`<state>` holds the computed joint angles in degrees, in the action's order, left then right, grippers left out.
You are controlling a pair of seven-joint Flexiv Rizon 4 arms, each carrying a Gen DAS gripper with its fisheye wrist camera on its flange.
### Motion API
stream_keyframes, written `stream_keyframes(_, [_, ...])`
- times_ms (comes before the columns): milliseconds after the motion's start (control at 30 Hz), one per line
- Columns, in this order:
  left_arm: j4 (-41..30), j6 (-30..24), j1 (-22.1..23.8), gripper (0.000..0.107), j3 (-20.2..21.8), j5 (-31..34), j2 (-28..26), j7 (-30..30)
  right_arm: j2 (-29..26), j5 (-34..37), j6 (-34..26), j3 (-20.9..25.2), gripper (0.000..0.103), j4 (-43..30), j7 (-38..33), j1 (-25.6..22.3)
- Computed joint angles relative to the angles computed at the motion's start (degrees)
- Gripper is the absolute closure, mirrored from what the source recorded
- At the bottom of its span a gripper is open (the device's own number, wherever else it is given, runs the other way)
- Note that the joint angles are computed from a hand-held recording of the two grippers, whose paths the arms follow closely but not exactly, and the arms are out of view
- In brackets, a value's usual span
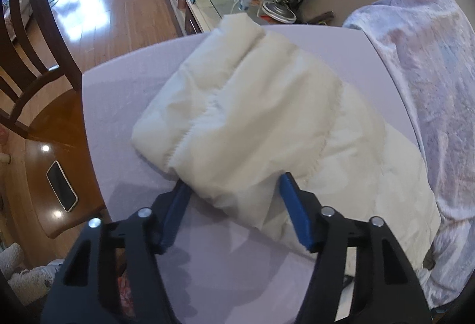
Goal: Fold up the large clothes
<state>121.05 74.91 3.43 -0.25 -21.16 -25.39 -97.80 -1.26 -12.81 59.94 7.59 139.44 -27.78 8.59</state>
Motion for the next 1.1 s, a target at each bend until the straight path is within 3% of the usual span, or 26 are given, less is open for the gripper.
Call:
stream_keyframes(167, [-4.1,-2.1,-3.8,0.071,4.9,6.2,-1.8,-5.0,0.1,0.3,0.2,0.0,0.009,0.1,-0.3,0.0])
stream_keyframes(267, [-5.3,-1.9,-3.4,0.089,4.7,7.5,-2.4,-5.3,0.0,0.5,0.3,0.0,0.009,0.1,-0.7,0.0])
stream_keyframes(367, [-6.0,-1.3,-3.1,0.1,4.1,8.4,-2.5,-4.3,-0.2,0.7,0.5,0.0,0.009,0.0,-1.1,0.0])
stream_keyframes(600, [-6.4,2.7,-2.8,0.103,2.0,9.2,-1.0,-0.3,-0.3,0.9,0.3,0.0,0.009,-0.3,-0.9,0.0])
stream_keyframes(800, [-5.0,7.8,0.2,0.104,-5.6,4.1,1.7,8.3,-0.5,1.2,0.0,-0.1,0.009,-0.6,-1.1,0.0])
stream_keyframes(933, [-3.4,11.3,4.0,0.104,-14.9,-2.7,3.7,17.1,-0.7,2.0,-0.4,-0.1,0.009,-1.1,-1.6,0.0])
stream_keyframes(1100, [-1.2,14.1,9.6,0.104,-29.7,-12.2,6.2,29.5,-0.4,2.7,-0.6,0.1,0.009,-1.3,-2.0,0.1])
